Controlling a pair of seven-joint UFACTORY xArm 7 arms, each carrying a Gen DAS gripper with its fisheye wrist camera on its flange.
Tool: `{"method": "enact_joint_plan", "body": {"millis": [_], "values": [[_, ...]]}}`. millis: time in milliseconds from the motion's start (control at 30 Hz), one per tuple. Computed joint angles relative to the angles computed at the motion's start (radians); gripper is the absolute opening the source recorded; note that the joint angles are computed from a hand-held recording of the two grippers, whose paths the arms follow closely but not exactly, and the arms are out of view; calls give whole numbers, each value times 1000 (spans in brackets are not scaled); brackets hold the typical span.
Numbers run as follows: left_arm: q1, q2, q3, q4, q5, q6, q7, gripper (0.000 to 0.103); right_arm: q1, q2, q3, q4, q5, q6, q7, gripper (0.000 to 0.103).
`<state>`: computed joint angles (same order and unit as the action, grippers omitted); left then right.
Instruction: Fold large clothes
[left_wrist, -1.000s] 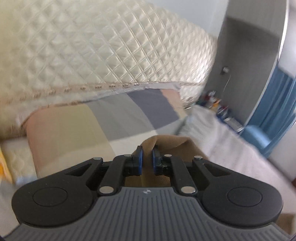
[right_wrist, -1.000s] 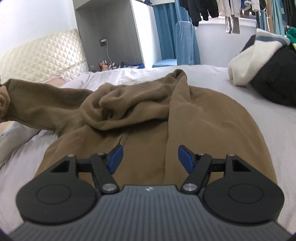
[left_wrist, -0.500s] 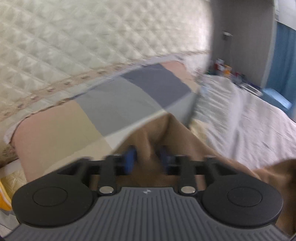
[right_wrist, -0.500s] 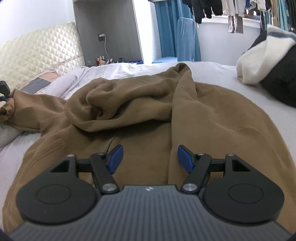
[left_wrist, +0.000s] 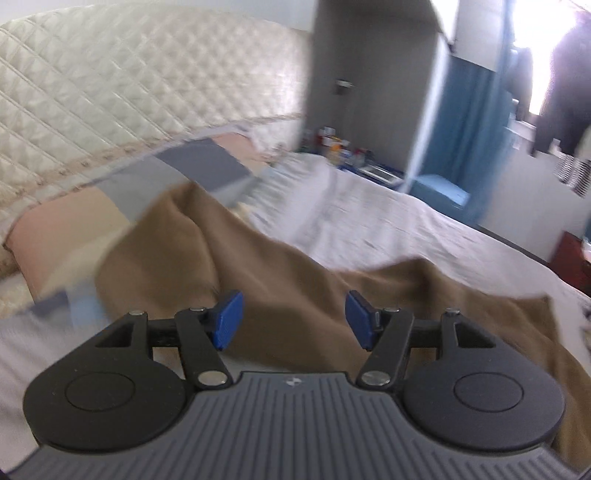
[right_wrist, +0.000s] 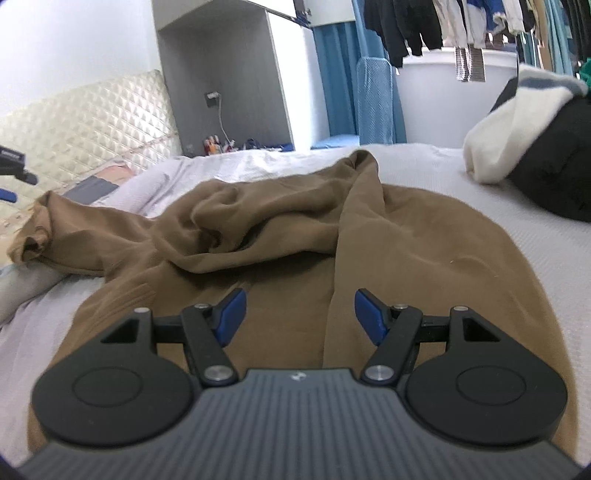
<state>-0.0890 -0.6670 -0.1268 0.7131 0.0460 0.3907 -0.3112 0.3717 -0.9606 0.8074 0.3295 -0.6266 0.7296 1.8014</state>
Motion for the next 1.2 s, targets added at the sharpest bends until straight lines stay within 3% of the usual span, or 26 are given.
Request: {"method": "enact_joint_plan", "body": {"millis": [100, 233, 433, 600, 667, 800, 900, 1033, 1100, 1200], "values": [[-101, -164, -35, -110, -56, 57, -28, 67, 67, -32, -3, 2, 42, 46, -1, 68], [-203, -353, -142, -221, -87, 132, -116, 67, 135, -65, -5, 12, 88, 87, -5, 68], [-388, -537, -230, -345, -152, 211, -272, 64, 229, -61, 1, 49, 180, 161, -39, 68], [-512, -649, -254, -468, -177, 264, -372, 43, 282, -25, -2, 83, 251, 276, -69, 68], [-546, -668, -232, -512, -182, 266, -393, 36, 285, -22, -9, 86, 265, 301, -61, 68], [-539, -623, -238, -542, -122, 260, -388, 30, 297, -33, -25, 84, 295, 341, -27, 68], [-541, -595, -153, -561, -122, 242, -362, 30, 306, -16, -28, 96, 329, 377, -5, 68], [-530, -531, -120, -566, -125, 240, -332, 30, 311, 33, -26, 127, 366, 447, 18, 68], [-524, -499, -115, -559, -126, 225, -321, 30, 314, 54, -25, 138, 377, 484, 33, 80], [-514, -484, -118, -551, -124, 220, -314, 30, 324, 79, -46, 137, 386, 507, 46, 86]]}}
